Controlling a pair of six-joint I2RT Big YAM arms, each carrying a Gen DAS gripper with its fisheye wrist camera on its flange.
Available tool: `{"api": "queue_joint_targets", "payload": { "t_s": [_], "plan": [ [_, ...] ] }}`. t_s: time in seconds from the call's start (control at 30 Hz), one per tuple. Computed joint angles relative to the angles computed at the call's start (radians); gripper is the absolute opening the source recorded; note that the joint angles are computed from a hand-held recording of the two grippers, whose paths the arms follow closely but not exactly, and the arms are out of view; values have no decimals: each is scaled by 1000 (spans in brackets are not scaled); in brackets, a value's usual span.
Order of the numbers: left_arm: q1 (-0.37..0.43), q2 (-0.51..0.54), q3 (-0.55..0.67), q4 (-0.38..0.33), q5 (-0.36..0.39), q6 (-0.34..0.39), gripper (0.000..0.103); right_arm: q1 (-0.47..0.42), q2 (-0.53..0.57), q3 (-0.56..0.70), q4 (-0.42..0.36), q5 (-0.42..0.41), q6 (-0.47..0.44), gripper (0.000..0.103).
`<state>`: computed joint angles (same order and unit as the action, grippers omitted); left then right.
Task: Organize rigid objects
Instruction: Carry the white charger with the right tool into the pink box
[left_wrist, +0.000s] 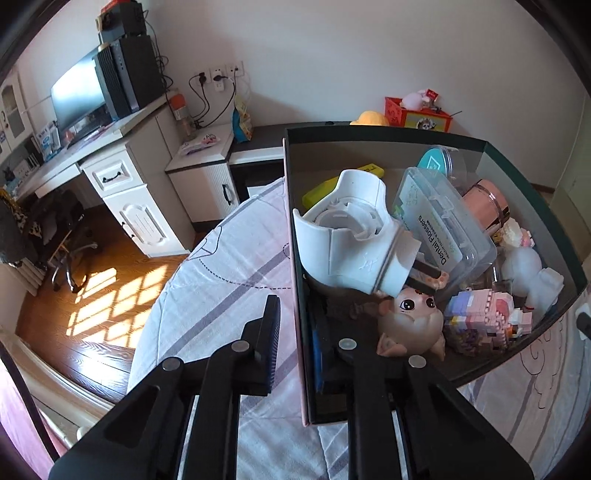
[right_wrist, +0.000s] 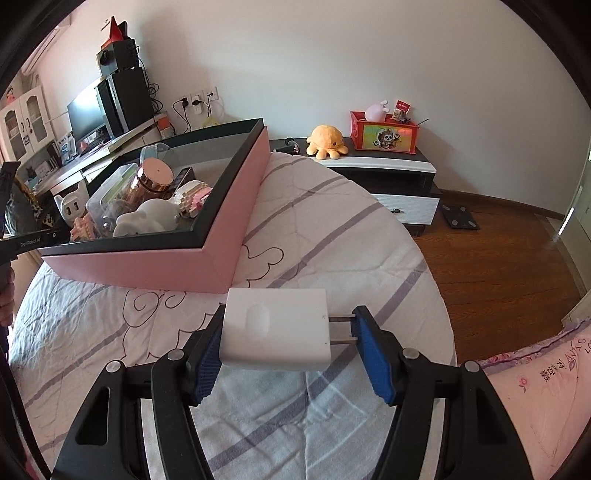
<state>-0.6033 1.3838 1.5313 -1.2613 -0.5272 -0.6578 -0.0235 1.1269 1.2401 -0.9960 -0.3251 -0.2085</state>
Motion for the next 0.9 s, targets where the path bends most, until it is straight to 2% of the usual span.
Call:
{"api": "queue_joint_targets", "payload": {
  "t_s": [0.03,0.27,0.43,0.7,0.83,0.9],
  "plan": [
    [-3,5,4,1,-4,6,6,2,6,4,4,2,-2,67],
    [-4,2,2,3,-19,15,6,5,52,77,42,15,24,67],
    [-6,4,2,4,-20,12,6,70,88,189,74,30,49,67],
    [-6,3,0,6,-20,13,6,221,265,368,-1,74,36,67],
    [-5,4,2,5,-21,14,6,239,332,397,-20,70,61,67],
    [-5,4,1,7,-21,15,6,249,328,383,9,109,63,67]
  ]
}}
